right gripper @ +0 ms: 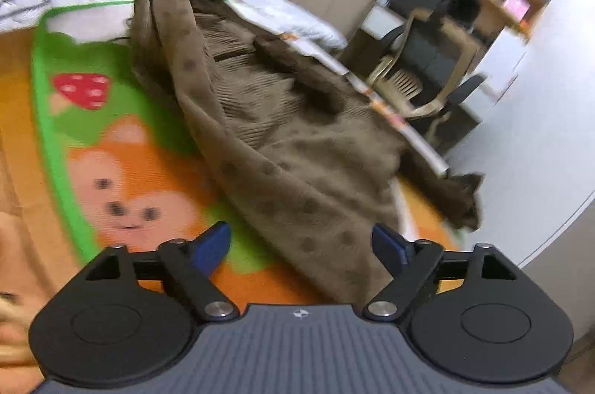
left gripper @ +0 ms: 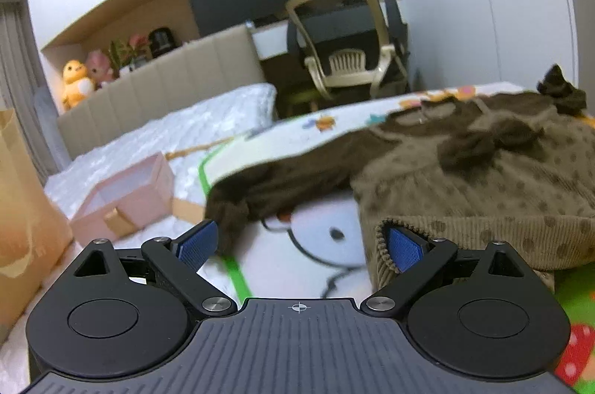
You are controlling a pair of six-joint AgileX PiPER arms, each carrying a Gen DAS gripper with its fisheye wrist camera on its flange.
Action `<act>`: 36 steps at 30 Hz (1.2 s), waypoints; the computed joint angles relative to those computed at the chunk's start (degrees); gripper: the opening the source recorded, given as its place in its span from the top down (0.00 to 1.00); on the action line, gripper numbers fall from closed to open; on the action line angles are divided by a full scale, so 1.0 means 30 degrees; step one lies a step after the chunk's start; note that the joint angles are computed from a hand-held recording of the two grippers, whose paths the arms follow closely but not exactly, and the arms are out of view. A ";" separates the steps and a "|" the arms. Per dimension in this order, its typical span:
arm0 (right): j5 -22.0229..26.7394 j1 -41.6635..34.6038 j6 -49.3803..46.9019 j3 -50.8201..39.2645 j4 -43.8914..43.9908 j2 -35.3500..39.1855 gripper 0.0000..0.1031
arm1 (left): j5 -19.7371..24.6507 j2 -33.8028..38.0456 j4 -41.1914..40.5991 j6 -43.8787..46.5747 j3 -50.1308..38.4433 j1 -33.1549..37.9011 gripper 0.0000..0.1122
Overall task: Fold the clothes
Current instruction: 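Lay the top flat on the bed, spreading it with both grippers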
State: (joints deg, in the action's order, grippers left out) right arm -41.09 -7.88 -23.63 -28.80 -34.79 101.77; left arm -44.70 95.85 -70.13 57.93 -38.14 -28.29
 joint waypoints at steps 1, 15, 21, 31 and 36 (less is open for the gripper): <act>-0.0683 0.0113 -0.1351 0.0052 0.1894 0.0303 0.19 | -0.0081 -0.0030 -0.0035 0.0053 -0.0097 0.0119 0.12; -0.2675 0.1860 -0.3373 -0.2539 0.9095 0.3579 0.34 | 0.3116 0.1312 0.1932 -0.3278 0.1588 0.0220 0.13; -0.5406 0.0575 -0.2066 -0.2244 0.9175 0.0619 0.34 | -0.1102 -0.0192 -0.0348 0.0441 0.1408 -0.1021 0.12; -0.3518 -0.2360 -0.0780 -0.0566 0.4245 -0.0958 0.25 | -0.4431 -0.3441 -0.2018 0.3611 0.2780 -0.3959 0.11; -0.1099 -0.5278 0.2479 -0.0445 -0.3519 -0.0332 0.20 | -0.0162 -0.4956 -0.3525 0.5067 0.4392 -0.3780 0.12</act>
State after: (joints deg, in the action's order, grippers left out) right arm -44.39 -23.72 -16.19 -30.14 -45.35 100.77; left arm -45.19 80.98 -80.71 73.13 -24.97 -39.63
